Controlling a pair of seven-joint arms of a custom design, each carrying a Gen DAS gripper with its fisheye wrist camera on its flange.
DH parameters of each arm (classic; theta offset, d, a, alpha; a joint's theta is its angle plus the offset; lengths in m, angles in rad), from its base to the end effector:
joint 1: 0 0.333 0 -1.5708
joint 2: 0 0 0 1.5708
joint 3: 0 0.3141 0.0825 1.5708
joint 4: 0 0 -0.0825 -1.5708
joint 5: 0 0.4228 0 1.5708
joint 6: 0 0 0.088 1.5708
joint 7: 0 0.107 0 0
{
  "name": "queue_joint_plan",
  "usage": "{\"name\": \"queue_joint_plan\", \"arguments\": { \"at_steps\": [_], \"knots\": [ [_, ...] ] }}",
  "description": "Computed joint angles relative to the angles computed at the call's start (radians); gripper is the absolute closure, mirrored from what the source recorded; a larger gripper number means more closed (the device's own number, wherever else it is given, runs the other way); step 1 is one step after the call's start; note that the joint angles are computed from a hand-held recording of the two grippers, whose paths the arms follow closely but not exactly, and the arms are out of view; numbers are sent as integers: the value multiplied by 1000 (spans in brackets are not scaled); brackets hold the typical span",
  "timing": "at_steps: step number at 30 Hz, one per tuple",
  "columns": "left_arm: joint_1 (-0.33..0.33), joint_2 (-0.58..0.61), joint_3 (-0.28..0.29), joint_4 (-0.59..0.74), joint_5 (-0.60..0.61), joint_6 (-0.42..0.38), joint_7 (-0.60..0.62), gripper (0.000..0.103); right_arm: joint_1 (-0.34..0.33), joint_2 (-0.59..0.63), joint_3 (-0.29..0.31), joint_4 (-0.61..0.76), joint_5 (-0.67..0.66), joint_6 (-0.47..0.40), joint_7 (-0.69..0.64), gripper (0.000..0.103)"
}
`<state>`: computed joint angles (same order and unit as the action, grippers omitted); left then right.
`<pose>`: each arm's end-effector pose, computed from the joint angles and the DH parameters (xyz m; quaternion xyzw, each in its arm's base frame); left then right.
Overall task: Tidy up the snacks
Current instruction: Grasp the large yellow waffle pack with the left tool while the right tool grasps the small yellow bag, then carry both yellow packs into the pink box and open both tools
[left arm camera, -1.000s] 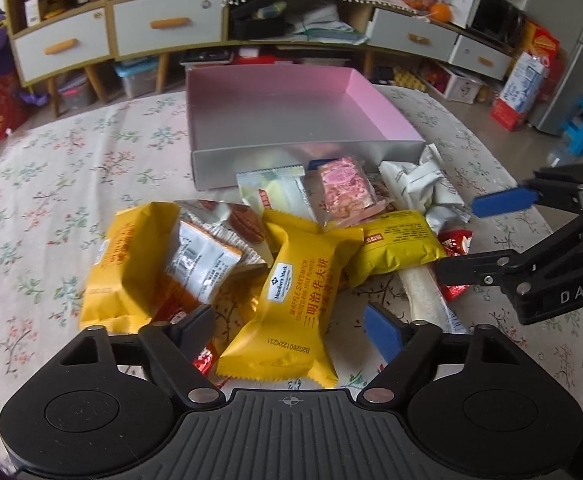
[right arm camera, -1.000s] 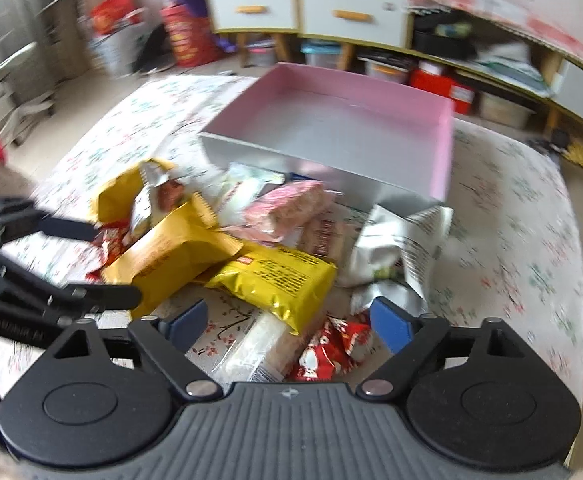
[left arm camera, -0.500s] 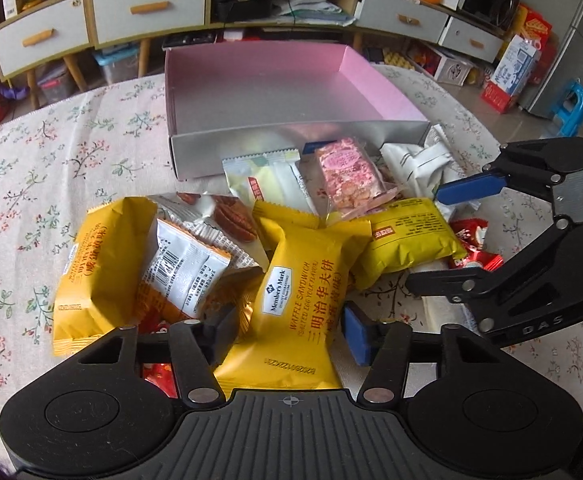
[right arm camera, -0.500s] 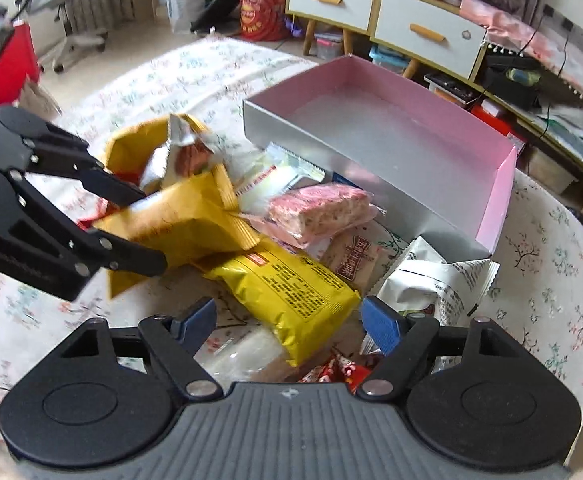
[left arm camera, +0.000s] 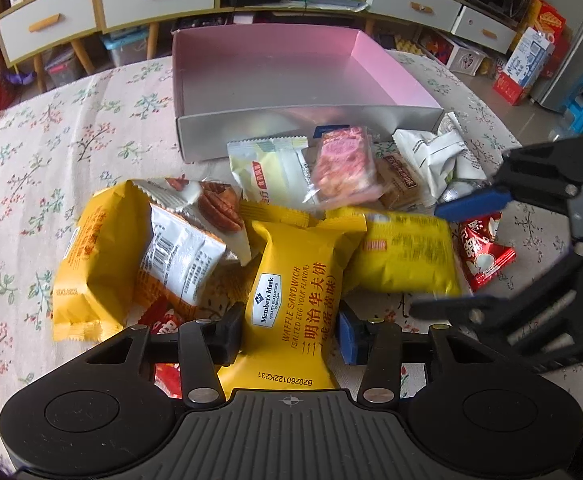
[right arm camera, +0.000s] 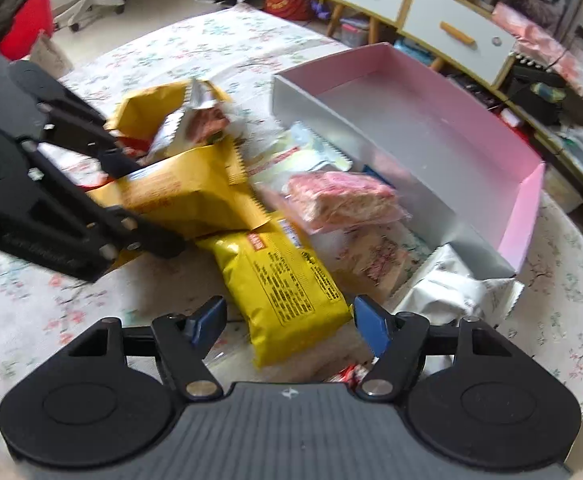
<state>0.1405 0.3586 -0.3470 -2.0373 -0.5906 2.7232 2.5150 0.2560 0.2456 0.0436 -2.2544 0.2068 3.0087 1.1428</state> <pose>0.6407 -0.1063 0.2770 -0.4483 0.8536 -0.2601 0.0519 0.5809 0.1635 0.2767 -0.8382 0.4828 -0.1587 0.1980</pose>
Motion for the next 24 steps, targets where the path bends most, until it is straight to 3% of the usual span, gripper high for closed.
{"name": "queue_joint_plan", "arguments": {
  "at_steps": [2, 3, 7, 14, 17, 24],
  "knots": [
    [1, 0, 5, 6, 2, -20, -15, 59, -94, -17, 104, -2, 139, -28, -127, 35],
    [1, 0, 6, 6, 2, -22, -15, 59, -101, -20, 114, -2, 177, -26, -153, 36],
    [-6, 4, 14, 8, 22, -28, -24, 59, -61, -3, 83, 14, 193, -11, -152, 36],
    [-2, 10, 15, 14, 21, -42, -32, 59, 81, 44, -54, 47, -22, -20, 27, 44],
    [5, 1, 8, 5, 2, -29, -26, 61, 69, 44, -42, 51, -36, -14, 57, 55],
    [10, -32, 10, -8, -51, -49, 5, 65, 51, 15, -30, 26, -43, -3, 91, 56]
  ]
}}
